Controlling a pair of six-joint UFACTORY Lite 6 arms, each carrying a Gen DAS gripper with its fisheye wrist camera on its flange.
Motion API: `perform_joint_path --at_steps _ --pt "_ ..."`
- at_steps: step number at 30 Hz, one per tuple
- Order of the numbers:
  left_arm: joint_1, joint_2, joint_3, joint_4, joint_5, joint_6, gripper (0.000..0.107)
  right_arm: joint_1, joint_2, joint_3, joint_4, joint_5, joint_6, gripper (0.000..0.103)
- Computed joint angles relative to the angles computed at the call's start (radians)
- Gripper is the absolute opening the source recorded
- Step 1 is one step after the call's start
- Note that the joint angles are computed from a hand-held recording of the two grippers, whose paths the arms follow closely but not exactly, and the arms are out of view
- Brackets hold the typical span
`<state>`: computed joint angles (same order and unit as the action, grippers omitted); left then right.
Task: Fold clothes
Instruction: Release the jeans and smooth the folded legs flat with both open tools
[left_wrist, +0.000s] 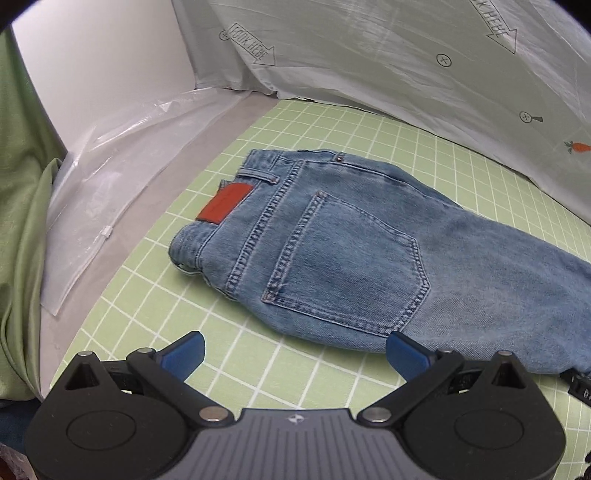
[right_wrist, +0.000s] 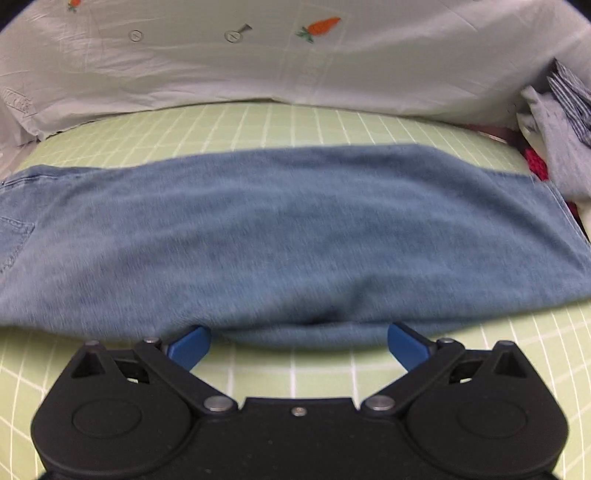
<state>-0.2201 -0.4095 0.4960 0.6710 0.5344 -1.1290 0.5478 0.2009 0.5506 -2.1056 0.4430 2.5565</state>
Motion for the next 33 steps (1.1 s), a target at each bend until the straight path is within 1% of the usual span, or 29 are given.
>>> perform_joint_path --at_steps 3,6,7,10,13,16,20,23,25,26,27,29,31,33 --pt "0.017 -0.003 0.004 -0.013 -0.002 0.028 0.103 0.001 0.052 0.079 -0.096 0.001 0.029 0.103" --pt "0.042 0.000 0.009 -0.011 -0.015 0.048 0.103 0.003 0.095 0.145 -0.194 0.011 0.119 0.103" --pt "0.057 0.006 0.011 -0.017 -0.024 0.060 0.103 0.000 0.118 0.172 -0.179 0.011 0.113 0.103" --pt "0.105 0.030 0.019 -0.043 -0.057 0.102 0.103 -0.002 0.205 0.253 -0.022 0.019 0.001 0.103" --pt "0.147 0.067 0.032 -0.072 -0.093 0.147 0.103 -0.014 0.250 0.278 0.086 0.035 -0.039 0.103" --pt "0.176 0.115 0.058 -0.098 -0.125 0.188 0.103 -0.030 0.273 0.295 0.111 0.020 -0.048 0.103" --pt "0.193 0.184 0.097 -0.130 -0.166 0.240 0.103 0.001 0.293 0.343 0.227 0.003 -0.170 0.103" --pt "0.198 0.208 0.109 -0.147 -0.192 0.278 0.103 0.029 0.249 0.299 0.228 -0.044 -0.148 0.103" --pt "0.201 0.205 0.102 -0.169 -0.202 0.318 0.103 0.088 0.219 0.245 0.234 0.000 -0.088 0.103" --pt "0.206 0.198 0.094 -0.190 -0.205 0.349 0.103 0.116 0.207 0.231 0.272 0.018 -0.101 0.102" --pt "0.216 0.190 0.086 -0.219 -0.209 0.390 0.103 0.141 0.193 0.224 0.314 0.028 -0.124 0.097" --pt "0.241 0.175 0.068 -0.291 -0.218 0.489 0.103 0.181 0.159 0.212 0.341 0.035 -0.125 0.089" --pt "0.277 0.164 0.056 -0.363 -0.225 0.591 0.103 0.210 0.128 0.210 0.327 0.021 -0.083 0.084" --pt "0.318 0.147 0.046 -0.428 -0.228 0.689 0.103 0.240 0.108 0.214 0.299 0.010 -0.023 0.076"
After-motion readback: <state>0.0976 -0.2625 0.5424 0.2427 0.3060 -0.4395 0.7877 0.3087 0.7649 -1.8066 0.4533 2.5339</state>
